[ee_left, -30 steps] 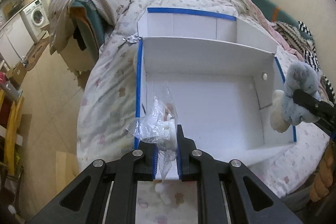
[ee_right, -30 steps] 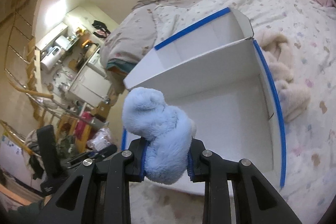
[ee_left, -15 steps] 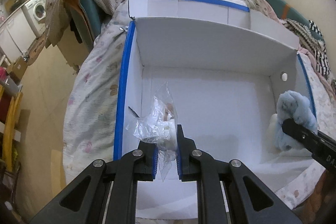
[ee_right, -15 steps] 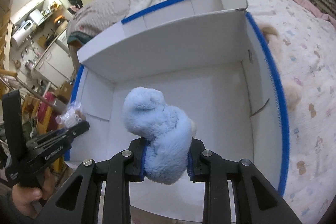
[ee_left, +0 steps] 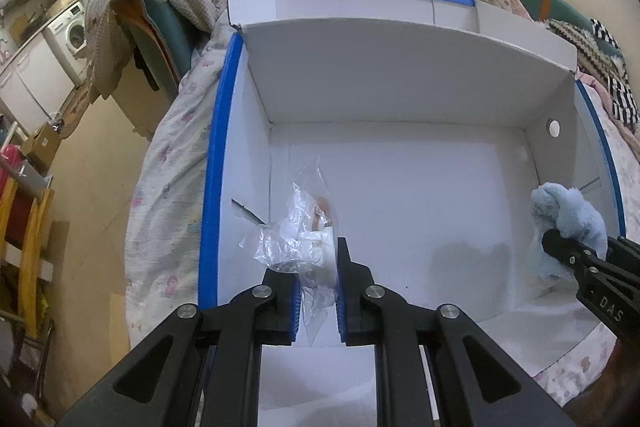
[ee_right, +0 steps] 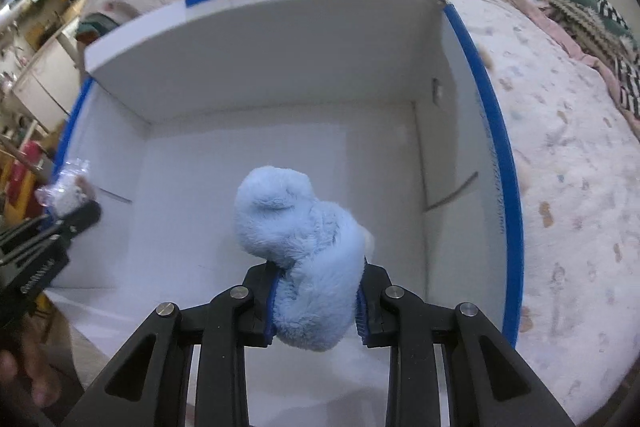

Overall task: Organize soft objects
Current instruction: 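Lift and carry the bag with the left tool while the right tool carries the plush over the box, then open the right tool to drop the plush while the left tool releases the bag into the box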

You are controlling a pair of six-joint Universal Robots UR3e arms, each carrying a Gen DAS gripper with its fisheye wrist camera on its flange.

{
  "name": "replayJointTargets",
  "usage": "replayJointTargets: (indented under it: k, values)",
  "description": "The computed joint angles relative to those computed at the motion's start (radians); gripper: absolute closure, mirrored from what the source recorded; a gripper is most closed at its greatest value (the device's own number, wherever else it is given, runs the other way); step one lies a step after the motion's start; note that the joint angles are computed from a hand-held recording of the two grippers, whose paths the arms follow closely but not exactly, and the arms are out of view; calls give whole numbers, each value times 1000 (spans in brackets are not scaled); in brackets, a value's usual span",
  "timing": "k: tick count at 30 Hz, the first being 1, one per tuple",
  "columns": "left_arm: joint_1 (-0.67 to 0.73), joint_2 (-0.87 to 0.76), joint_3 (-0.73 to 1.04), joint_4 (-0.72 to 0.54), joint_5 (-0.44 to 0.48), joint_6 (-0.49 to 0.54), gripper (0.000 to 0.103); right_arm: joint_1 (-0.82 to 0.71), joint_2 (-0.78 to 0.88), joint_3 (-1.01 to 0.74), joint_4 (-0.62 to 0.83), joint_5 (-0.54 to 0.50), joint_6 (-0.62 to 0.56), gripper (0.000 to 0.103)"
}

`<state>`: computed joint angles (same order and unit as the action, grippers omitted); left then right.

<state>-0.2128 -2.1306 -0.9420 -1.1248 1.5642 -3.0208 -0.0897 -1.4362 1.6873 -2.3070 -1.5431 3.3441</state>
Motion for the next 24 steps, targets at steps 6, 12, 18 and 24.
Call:
replayJointTargets:
  k: [6,12,18,24]
  values:
    - [1,-2,-2,-6,-5,-1,90,21,2,-3,-4,-41,-11,72]
    - [-4,4,-9,10,27,-5,90,-28,-25,30,-38,106,-12,38]
    - [6,13,-10,-6,11,-7,89,-67,-69,82,-115,251,-26,25]
    - [14,18,-2,-16,-6,-9,70,-92,-115,149,-234,286,-1,0]
